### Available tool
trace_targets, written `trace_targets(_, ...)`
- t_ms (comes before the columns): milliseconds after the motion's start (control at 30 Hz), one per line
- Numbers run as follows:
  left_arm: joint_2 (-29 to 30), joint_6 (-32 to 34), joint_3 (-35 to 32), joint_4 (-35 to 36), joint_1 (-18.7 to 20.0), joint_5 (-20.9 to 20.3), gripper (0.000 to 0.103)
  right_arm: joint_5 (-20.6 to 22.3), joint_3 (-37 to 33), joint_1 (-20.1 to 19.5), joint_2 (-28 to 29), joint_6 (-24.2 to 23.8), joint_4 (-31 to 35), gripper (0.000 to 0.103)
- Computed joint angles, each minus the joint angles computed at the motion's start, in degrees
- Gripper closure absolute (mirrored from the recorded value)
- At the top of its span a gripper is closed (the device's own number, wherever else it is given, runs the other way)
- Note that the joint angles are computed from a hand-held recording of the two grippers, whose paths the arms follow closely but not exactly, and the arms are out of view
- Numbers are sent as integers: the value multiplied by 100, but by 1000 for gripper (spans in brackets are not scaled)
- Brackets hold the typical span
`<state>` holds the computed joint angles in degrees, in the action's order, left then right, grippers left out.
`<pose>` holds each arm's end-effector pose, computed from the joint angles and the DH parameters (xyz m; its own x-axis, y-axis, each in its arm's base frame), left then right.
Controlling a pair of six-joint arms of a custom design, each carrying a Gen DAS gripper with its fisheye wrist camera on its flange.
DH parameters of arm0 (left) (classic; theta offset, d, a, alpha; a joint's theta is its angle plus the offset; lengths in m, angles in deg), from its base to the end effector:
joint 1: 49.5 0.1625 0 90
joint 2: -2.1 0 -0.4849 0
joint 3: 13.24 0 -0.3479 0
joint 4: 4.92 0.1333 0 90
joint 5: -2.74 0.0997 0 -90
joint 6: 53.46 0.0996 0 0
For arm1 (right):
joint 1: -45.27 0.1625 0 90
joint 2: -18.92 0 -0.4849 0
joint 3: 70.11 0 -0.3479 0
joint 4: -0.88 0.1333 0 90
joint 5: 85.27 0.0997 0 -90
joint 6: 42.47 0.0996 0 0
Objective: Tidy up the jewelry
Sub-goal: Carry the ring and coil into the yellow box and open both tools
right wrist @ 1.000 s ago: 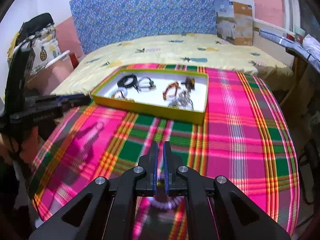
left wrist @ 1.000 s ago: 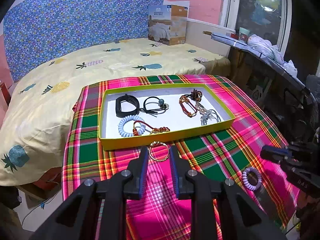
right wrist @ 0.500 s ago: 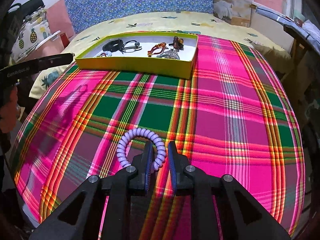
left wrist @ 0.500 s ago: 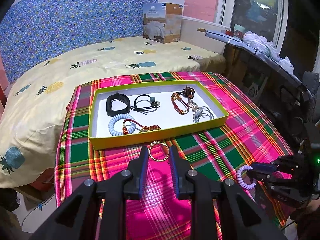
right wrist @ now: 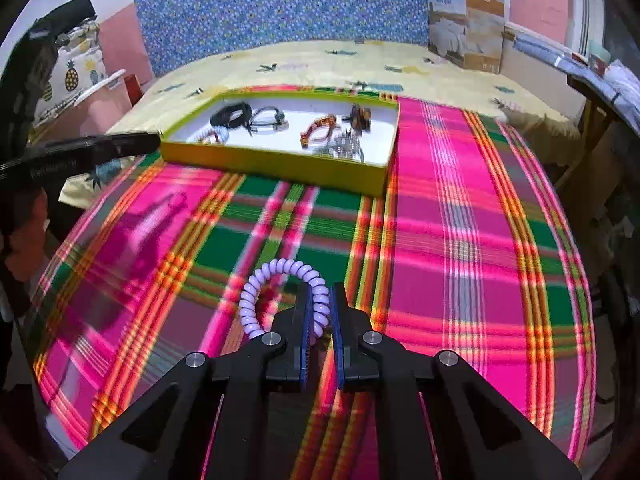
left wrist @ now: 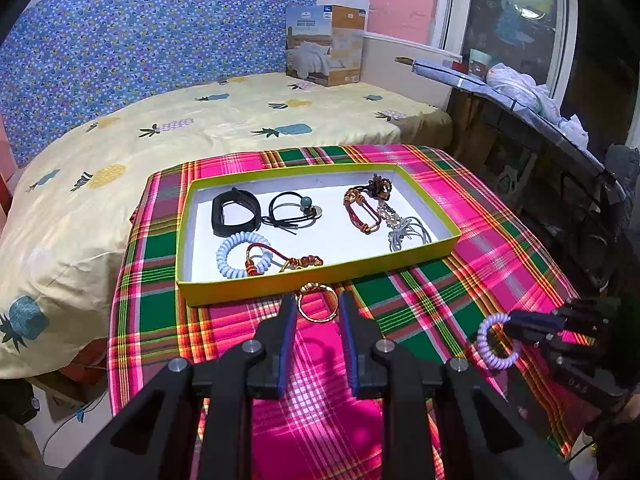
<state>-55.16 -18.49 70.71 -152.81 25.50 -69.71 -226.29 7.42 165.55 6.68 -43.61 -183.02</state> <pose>-0.0254 -0.7257 0.3845 -0.6609 0.5521 -0.5083 0.7324 0.6221 -0.2767 0.4198 -0.6081 -0.0580 -0.7220 -0.0108 0.6918 -0.4571 0.7581 -0.4652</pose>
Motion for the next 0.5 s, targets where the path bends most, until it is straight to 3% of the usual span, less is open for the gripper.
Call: trace_targets(500, 176, 51, -296, 35, -33, 35, 81, 159, -1140, 62, 282, -932, -69, 94)
